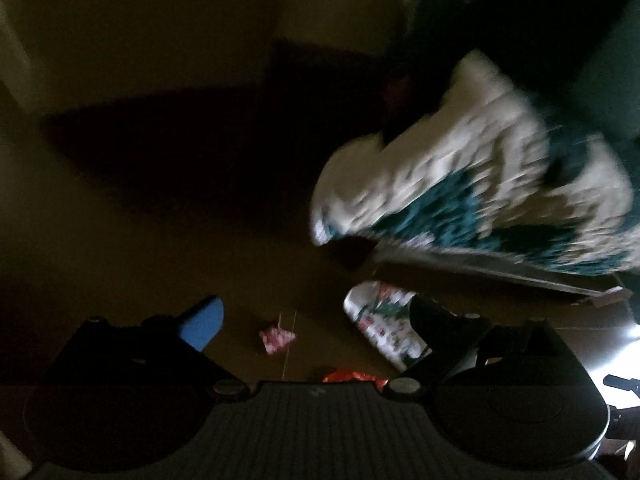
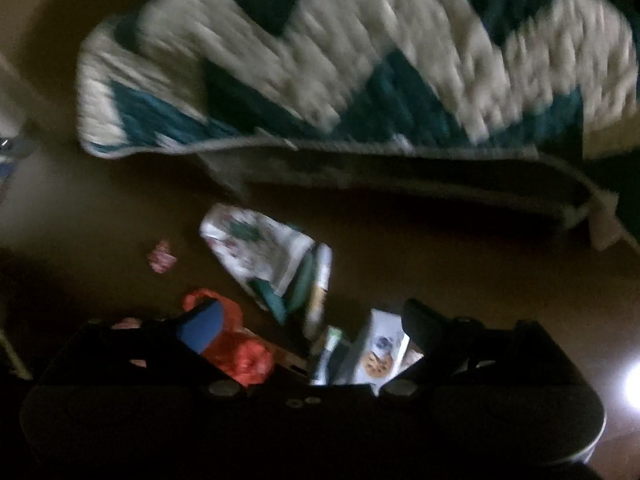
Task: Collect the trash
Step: 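Lower both empty tools back down to the trash pile, then grasp the white snack packet with the right tool while the left tool grasps the brown wrapper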
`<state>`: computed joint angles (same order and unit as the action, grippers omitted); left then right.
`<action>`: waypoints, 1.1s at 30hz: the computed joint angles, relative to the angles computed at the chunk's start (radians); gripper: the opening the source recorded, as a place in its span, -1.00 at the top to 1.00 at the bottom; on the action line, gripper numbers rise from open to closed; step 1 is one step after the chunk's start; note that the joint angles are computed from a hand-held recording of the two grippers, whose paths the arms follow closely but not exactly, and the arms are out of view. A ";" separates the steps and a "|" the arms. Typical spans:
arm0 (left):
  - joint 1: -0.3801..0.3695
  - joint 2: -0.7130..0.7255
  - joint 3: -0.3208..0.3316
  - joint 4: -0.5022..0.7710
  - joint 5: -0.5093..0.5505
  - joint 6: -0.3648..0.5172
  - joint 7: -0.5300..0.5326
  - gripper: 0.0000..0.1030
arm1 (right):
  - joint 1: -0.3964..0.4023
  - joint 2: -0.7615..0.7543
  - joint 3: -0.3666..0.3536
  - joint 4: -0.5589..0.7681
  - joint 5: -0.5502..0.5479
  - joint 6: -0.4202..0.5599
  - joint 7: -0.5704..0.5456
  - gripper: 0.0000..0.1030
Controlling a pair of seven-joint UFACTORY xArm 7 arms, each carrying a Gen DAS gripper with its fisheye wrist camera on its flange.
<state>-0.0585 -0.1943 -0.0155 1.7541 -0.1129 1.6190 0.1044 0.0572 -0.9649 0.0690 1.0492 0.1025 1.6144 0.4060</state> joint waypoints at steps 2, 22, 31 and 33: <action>0.007 0.005 -0.005 -0.073 0.020 -0.015 -0.039 -0.95 | -0.023 -0.012 -0.002 -0.056 -0.005 0.006 0.033 -0.84; 0.023 0.141 -0.009 -0.465 0.152 -0.180 -0.280 -0.95 | -0.045 -0.001 -0.051 -0.449 0.070 -0.123 0.175 -0.53; 0.039 0.170 0.006 -0.546 0.135 -0.280 -0.348 -0.94 | -0.041 0.032 -0.053 -0.491 0.042 -0.181 0.148 -0.53; 0.041 0.176 0.006 -0.550 0.126 -0.283 -0.366 -0.93 | -0.039 0.043 -0.058 -0.499 0.041 -0.194 0.136 -0.50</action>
<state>-0.0179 -0.0184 -0.0091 1.2039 0.0134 1.3358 -0.2617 0.0178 -0.9215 0.0106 0.5500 0.1437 1.4205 0.5420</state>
